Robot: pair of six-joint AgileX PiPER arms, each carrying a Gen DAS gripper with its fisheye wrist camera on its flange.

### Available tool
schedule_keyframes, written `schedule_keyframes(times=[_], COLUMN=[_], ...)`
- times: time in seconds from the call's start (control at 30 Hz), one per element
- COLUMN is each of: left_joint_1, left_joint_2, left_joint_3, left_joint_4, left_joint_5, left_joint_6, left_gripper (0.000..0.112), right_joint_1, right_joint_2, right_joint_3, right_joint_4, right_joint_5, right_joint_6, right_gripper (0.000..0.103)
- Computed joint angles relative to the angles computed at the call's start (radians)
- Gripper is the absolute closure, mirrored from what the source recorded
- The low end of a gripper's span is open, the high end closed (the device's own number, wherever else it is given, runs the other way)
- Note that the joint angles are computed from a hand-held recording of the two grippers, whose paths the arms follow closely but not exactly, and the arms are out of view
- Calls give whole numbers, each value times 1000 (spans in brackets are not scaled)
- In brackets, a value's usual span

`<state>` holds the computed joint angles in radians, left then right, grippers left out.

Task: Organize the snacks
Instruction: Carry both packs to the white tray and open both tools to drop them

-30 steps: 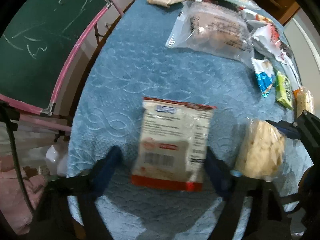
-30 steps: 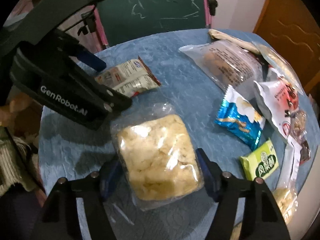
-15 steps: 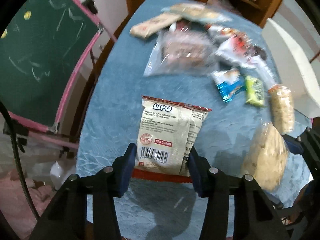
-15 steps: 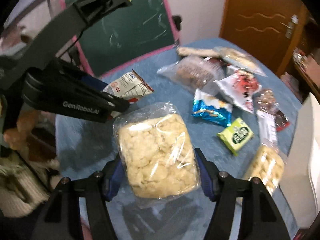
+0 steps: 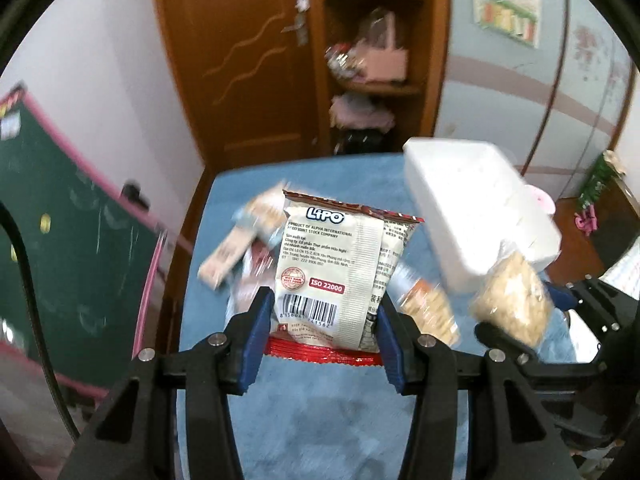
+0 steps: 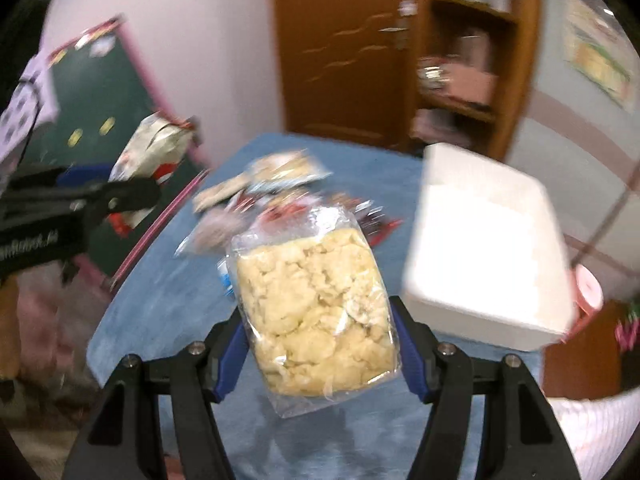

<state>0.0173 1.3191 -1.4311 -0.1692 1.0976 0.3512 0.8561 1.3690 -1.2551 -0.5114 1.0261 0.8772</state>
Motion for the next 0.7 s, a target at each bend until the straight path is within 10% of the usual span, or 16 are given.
schedule_keyframes(times=[0.4, 0.7], left_joint_1=[-488, -619], left_joint_2=[282, 600], left_joint_3=[-346, -569], left_joint_4=[345, 352], left_joint_5=[-6, 37], left_joint_6=[-413, -471], left_gripper=[64, 64], right_joint_1=[-440, -744], right_joint_2=[-96, -10], right_joint_3=[-15, 82], right_joint_4=[27, 161], right_joint_5=[-45, -160], right_joint_6=[-133, -258], right_gripper=[38, 37])
